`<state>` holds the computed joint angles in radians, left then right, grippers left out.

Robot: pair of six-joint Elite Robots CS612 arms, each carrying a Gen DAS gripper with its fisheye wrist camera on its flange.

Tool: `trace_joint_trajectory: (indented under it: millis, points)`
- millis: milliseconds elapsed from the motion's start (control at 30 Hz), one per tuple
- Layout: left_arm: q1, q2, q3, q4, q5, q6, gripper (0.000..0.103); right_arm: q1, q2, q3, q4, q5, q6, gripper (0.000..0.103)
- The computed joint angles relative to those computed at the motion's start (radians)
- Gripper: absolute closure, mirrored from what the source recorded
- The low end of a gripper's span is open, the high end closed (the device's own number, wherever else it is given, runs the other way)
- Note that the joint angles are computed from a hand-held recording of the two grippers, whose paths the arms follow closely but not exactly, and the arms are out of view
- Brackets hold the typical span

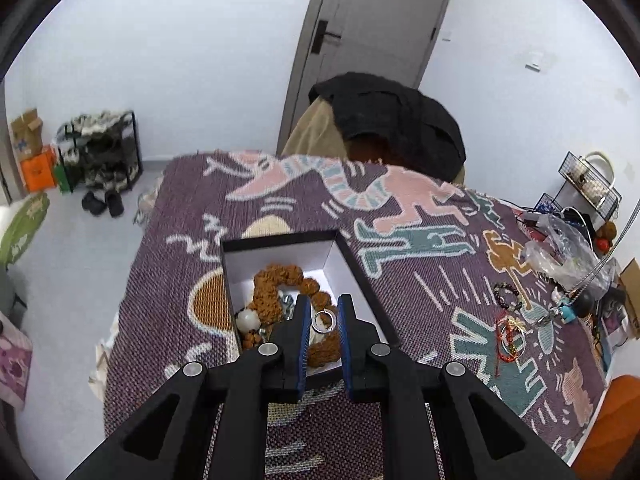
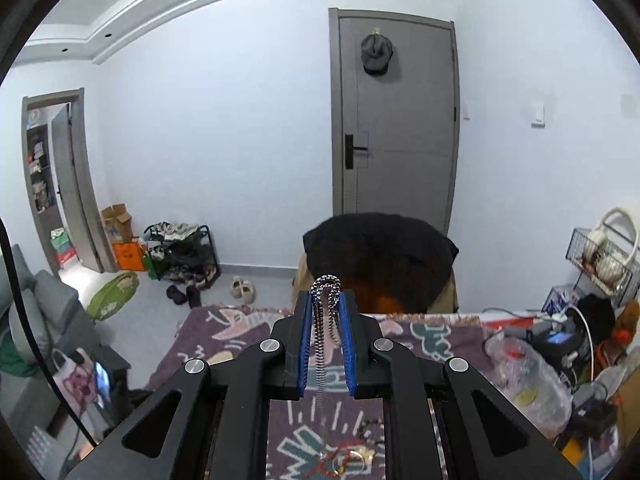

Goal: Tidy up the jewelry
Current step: 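Lower the silver ring into the black box with the left gripper while the right gripper lifts the chain, then carry the silver chain over the black box and open the right gripper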

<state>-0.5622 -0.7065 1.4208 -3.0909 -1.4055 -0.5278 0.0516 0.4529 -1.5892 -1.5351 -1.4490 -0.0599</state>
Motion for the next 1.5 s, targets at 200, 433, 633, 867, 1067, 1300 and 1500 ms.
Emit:
trace_joint_trajectory:
  millis: [200, 433, 633, 867, 1067, 1300, 1500]
  points:
    - [0.006, -0.011, 0.051, -0.119, 0.022, -0.056, 0.026, 0.024, -0.021, 0.042, -0.024, 0.006, -0.017, 0.088]
    - [0.008, -0.047, 0.109, -0.163, 0.078, -0.058, 0.026, 0.051, -0.041, 0.097, -0.058, 0.042, -0.018, 0.088]
    - [0.01, -0.068, 0.152, -0.198, 0.102, -0.068, 0.026, 0.076, -0.058, 0.147, -0.086, 0.044, -0.033, 0.088]
    - [0.019, -0.083, 0.2, -0.247, 0.104, -0.095, 0.026, 0.112, -0.079, 0.214, -0.102, 0.063, -0.054, 0.088]
    - [0.026, -0.093, 0.226, -0.259, 0.125, -0.108, 0.026, 0.143, -0.082, 0.248, -0.115, 0.06, -0.08, 0.088]
    - [0.034, -0.095, 0.237, -0.265, 0.14, -0.14, 0.026, 0.162, -0.086, 0.289, -0.011, 0.055, -0.145, 0.088]
    - [0.03, -0.091, 0.227, -0.261, 0.135, -0.134, 0.026, 0.148, -0.059, 0.256, 0.048, 0.051, -0.155, 0.037]
